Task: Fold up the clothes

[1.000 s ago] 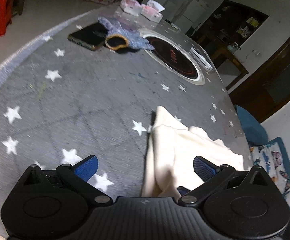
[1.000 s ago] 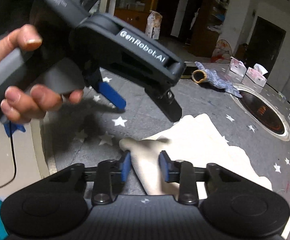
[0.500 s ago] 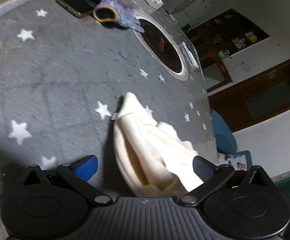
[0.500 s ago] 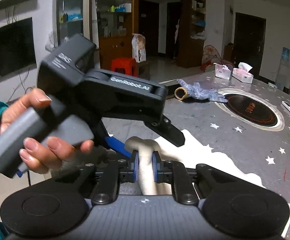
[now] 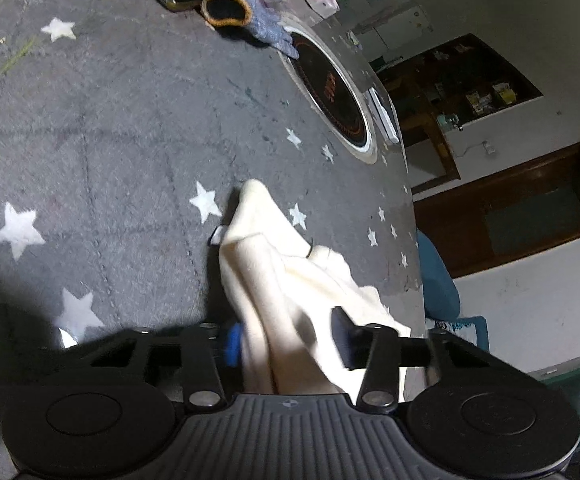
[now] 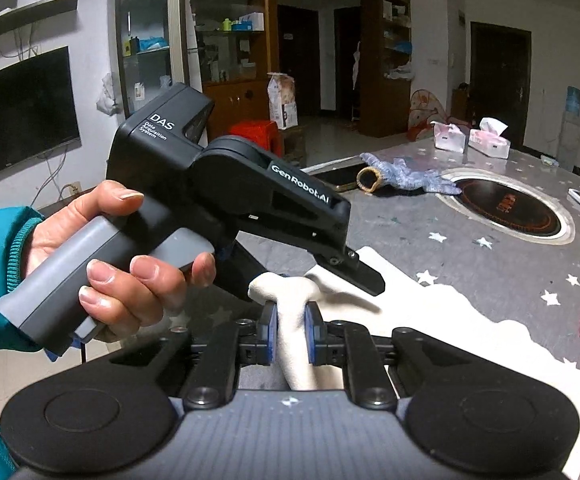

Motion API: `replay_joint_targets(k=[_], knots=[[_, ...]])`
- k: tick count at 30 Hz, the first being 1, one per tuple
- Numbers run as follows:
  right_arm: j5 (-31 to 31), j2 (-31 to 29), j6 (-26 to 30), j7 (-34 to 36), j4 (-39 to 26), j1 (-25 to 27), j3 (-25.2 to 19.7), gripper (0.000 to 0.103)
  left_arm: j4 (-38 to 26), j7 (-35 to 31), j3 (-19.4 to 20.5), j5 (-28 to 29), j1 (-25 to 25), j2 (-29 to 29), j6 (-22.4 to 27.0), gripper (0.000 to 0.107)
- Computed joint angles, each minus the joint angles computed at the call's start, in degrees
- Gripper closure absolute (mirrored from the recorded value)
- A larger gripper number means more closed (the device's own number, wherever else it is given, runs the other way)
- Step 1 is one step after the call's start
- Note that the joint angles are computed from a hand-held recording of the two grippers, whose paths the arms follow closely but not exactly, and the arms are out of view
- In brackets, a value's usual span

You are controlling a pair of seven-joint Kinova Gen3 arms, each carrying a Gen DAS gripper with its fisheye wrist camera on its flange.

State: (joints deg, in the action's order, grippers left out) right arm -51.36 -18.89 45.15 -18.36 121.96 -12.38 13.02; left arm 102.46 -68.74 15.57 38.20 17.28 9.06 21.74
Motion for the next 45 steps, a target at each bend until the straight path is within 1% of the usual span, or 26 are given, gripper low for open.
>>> replay_joint_targets(k=[1,2,3,5,7,9,10,13,15,17,20,24,28,31,33,34,36,37,38,40,41,45], knots=[[0.07,-0.05,-0.09,-0.12,0.1,0.06,-0.03,0.088,0.04,0.0,-0.63,-0.22,0.74,0.07,-0.17,0.073],[0.08,-0.16,-0.13,-0.42,0.21,0.2,0.03,0.087,-0.02,0.9,-1.06,-1.37,1.37,0.14,-0.33,0.079],[0.12,-0.29,-0.18,-0.74,0.33,0.33,0.1,0.086,-0.05,1.96,-0.63,-2.83,1.23,0.21,-0.55,0.083],[0.03,-0.58,-0.23,-1.31,0.59,0.58,0.55,0.081,0.05,2.08,-0.54,-3.42,1.24,0.29,-0.77,0.083],[-0.32,-0.71,0.32,-1.85,0.72,1.05,1.74,0.079,0.11,1.97,-0.47,-3.95,1.19,0.28,-0.83,0.086],[-0.49,-1.0,0.66,-2.65,0.9,1.96,2.8,0.078,0.3,1.45,-0.15,-4.0,0.94,0.26,-1.02,0.086],[-0.35,-1.14,-0.09,-3.28,1.08,2.66,2.86,0.075,0.35,1.29,-0.06,-3.98,0.86,0.24,-1.05,0.087],[0.33,-1.35,-2.58,-5.47,1.55,4.39,3.65,0.075,0.11,1.7,-0.34,-5.01,1.17,0.21,-0.72,0.087],[1.61,-0.96,-4.91,-8.55,1.57,6.3,3.93,0.074,-0.66,3.87,-1.3,-7.94,2.45,0.27,-0.05,0.087],[3.23,-0.7,-8.05,-10.98,1.86,7.54,3.9,0.07,-1.57,6.61,-2.37,-11.84,3.98,0.31,0.71,0.087],[5.73,0.21,-10.89,-14.34,1.89,8.65,5.28,0.065,-2.31,8.73,-2.65,-14.57,4.57,0.43,1.41,0.087],[7.99,2.4,-12.45,-17.51,1.53,9.6,7.53,0.064,-3.32,11.52,-3.24,-18.83,5.84,0.55,2.35,0.087],[5.7,4.37,-12.67,-17.18,1.44,9.65,9.83,0.055,-4.62,13.84,-3.76,-23.11,7.11,0.89,3.6,0.087],[1.94,6.49,-10.96,-15.41,1.02,10.45,11.13,0.054,-5.32,15.69,-4.17,-26.19,8.18,1.07,4.22,0.087],[-1.67,7.85,-9.12,-12.96,1.01,11.03,12.18,0.054,-5.97,17.73,-4.89,-29.83,9.74,1.19,4.79,0.087],[-3.38,8.34,-8.59,-11.68,1.16,11.37,12.42,0.055,-6.38,18.99,-5.34,-32.08,10.73,1.32,5.12,0.087],[-4.8,8.66,-7.98,-10.53,1.23,12.37,11.61,0.067,-7.09,21.18,-5.98,-36.03,12.34,1.51,5.74,0.087],[-5.41,9.12,-6.83,-9.96,0.98,12.92,11.47,0.076,-7.44,22.23,-6.26,-37.97,13.11,1.61,6.08,0.087],[-5.7,9.24,-6.18,-9.75,0.88,13.48,10.95,0.082,-7.79,23.23,-6.51,-39.86,13.86,1.71,6.45,0.087],[-5.91,8.55,-6.61,-9.2,1.19,14.59,9.22,0.089,-8.16,24.03,-6.51,-42.55,14.66,1.61,6.57,0.089],[-6.05,8.05,-7.04,-8.83,1.43,15.15,8.31,0.09,-8.38,24.22,-6.46,-43.82,15.04,1.51,6.62,0.09],[-6.79,5.9,-8.41,-7.84,1.96,16.73,5.89,0.092,-9.71,23.02,-5.63,-45.65,15.15,1.48,6.98,0.092]])
